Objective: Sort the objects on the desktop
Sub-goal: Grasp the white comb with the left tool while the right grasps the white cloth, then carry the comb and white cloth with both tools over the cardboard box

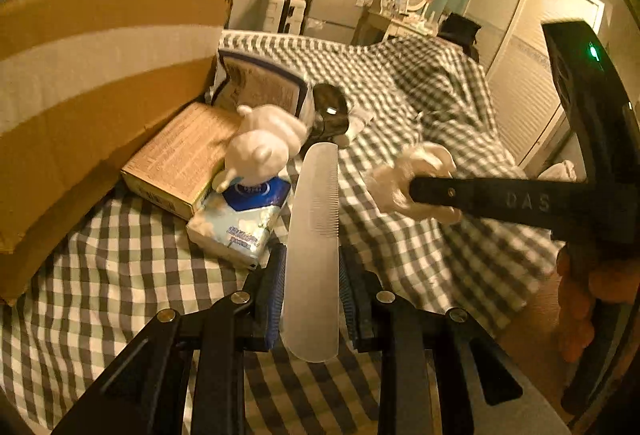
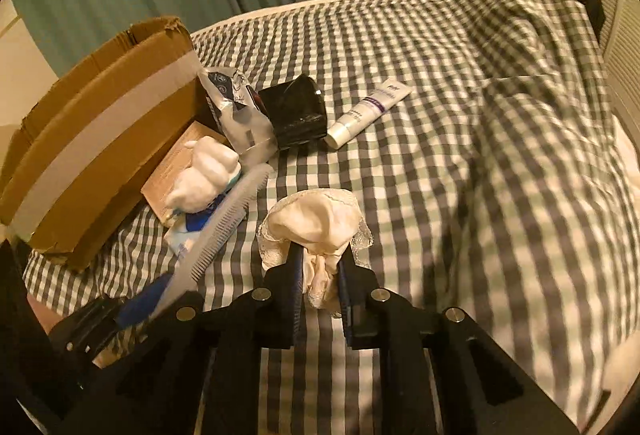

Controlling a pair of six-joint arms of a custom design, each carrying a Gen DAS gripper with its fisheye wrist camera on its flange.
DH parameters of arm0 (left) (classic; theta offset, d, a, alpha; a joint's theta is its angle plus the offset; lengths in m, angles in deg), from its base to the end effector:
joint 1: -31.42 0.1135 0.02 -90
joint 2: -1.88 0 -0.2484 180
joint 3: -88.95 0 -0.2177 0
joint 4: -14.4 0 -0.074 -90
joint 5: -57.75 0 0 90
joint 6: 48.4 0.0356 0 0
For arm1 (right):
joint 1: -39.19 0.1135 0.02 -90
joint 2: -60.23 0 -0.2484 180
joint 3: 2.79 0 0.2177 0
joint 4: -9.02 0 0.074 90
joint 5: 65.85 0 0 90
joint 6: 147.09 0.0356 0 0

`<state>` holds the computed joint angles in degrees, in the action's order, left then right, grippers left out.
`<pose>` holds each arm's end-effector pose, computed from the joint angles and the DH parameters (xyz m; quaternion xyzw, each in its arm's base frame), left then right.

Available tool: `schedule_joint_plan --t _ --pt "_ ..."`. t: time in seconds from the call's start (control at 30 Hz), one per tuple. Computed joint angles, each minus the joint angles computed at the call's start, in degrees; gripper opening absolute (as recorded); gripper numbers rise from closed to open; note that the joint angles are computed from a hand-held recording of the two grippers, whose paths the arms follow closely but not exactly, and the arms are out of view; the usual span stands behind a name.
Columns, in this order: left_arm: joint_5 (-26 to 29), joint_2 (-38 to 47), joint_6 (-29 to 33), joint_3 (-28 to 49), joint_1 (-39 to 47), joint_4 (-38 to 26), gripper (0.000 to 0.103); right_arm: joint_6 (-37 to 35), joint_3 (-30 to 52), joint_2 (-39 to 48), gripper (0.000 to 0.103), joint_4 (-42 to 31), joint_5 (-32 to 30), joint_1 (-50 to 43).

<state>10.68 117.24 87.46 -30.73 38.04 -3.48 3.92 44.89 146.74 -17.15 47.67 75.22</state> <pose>0.2814 0.0083 0.0639 0.3602 0.8486 -0.2635 0.2840 0.1859 0.1176 0.1283 0.2498 0.9236 0.0270 0.2894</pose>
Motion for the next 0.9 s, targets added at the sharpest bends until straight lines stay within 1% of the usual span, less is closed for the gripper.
schedule_joint_plan --t 0.07,0.13,0.27,0.37,0.4,0.43,0.47,0.53,0.63,0.67,0.77,0.83,0.9 --pt "1.2 -1.6 1.2 0.4 1.0 -2.7 0.026 1.7 0.6 -2.0 0.015 -3.2 1.3 1.8" --pt "3.6 -3.2 5.1 2.0 3.9 -8.2 0.026 3.8 2.0 -4.3 0.015 -6.9 3.1 3.8" --pt "7.0 -8.0 6.8 4.5 7.0 -14.5 0.026 2.6 8.7 -4.5 0.015 -13.0 5.5 5.4" --pt "8.8 -10.4 6.3 7.9 9.0 -18.5 0.026 0.5 13.7 -3.3 0.015 -14.4 6.7 6.6" --pt "9.0 -11.1 4.8 8.8 8.8 -18.6 0.026 -0.8 16.3 -2.5 0.015 -15.0 7.1 7.1" --pt "9.5 -11.2 5.1 10.8 9.8 -20.8 0.026 -1.7 18.4 -1.4 0.015 -15.1 7.4 7.5" --pt "9.7 -11.4 4.5 12.1 10.4 -21.6 0.026 -2.3 20.2 -0.3 0.015 -15.2 7.6 8.0" --pt "9.9 -12.0 3.6 14.2 11.4 -22.7 0.026 -4.6 23.9 1.3 0.015 -15.0 7.6 8.7" --pt "11.2 -12.5 1.7 17.9 13.2 -23.9 0.026 -8.2 30.4 3.9 0.016 -16.7 8.8 9.9" --pt "11.9 -12.4 0.3 19.5 13.7 -23.7 0.026 -9.3 32.5 4.6 0.016 -17.2 9.1 10.2" --pt "12.6 -9.7 -3.5 27.6 15.4 -25.5 0.026 -12.5 38.2 7.2 0.016 -17.8 9.0 10.3" --pt "11.5 -7.1 -7.2 33.0 15.2 -25.1 0.026 -15.0 42.3 9.8 0.016 -17.9 8.1 9.5" --pt "10.5 -4.1 -9.5 37.8 15.2 -25.1 0.026 -17.2 46.2 12.8 0.016 -17.6 6.9 8.6"
